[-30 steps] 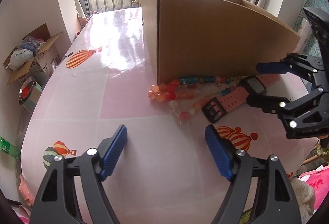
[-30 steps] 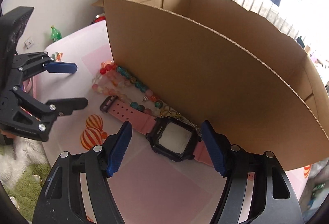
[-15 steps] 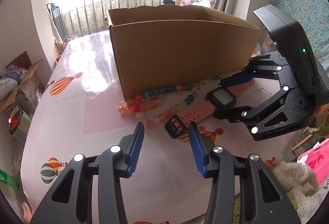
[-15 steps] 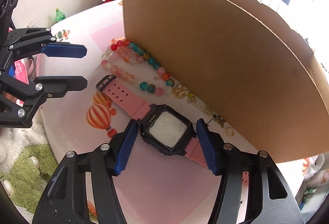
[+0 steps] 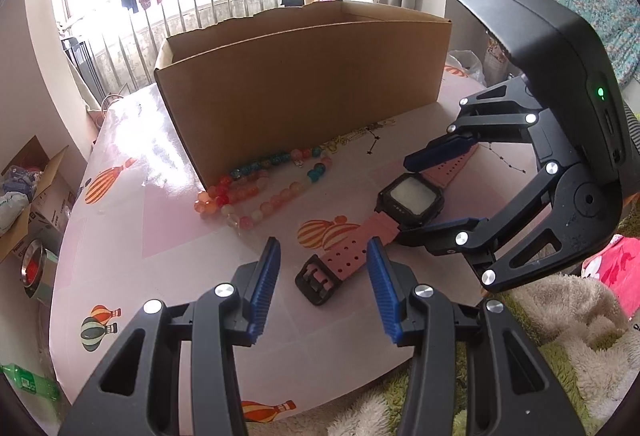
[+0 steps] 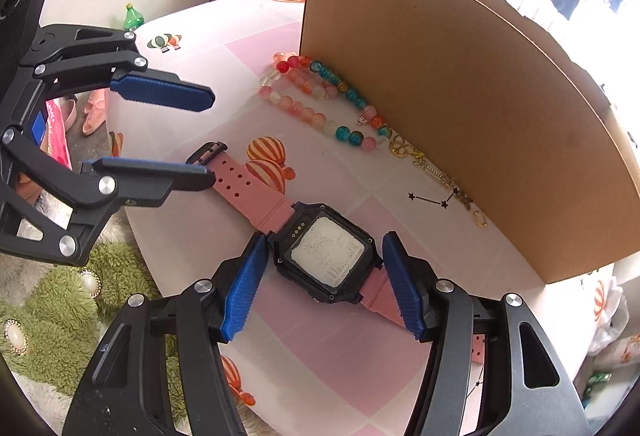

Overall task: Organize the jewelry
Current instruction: 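Close the right gripper on the smartwatch strap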

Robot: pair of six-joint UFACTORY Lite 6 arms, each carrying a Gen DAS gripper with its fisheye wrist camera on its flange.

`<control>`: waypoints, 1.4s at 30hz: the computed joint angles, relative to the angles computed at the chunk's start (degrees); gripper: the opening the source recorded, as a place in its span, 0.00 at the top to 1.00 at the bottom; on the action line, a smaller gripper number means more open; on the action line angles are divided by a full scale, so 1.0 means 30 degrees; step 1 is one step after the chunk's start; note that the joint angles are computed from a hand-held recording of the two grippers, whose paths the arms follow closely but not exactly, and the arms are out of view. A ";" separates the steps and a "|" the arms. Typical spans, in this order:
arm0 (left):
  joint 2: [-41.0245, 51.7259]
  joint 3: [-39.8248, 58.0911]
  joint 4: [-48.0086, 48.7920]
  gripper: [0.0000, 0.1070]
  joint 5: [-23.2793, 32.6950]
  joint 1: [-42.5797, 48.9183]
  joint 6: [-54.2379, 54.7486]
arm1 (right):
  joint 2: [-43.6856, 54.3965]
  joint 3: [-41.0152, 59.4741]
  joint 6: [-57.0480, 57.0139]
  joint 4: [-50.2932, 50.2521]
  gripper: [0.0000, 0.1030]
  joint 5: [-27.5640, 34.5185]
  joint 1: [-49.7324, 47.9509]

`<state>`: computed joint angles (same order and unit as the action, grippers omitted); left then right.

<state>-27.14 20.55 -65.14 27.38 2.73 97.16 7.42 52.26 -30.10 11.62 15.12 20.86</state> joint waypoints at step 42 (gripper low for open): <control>0.5179 0.4843 0.4754 0.96 0.0670 -0.2786 -0.4435 | 0.6822 1.0658 -0.9764 0.6441 0.45 1.2078 -0.8207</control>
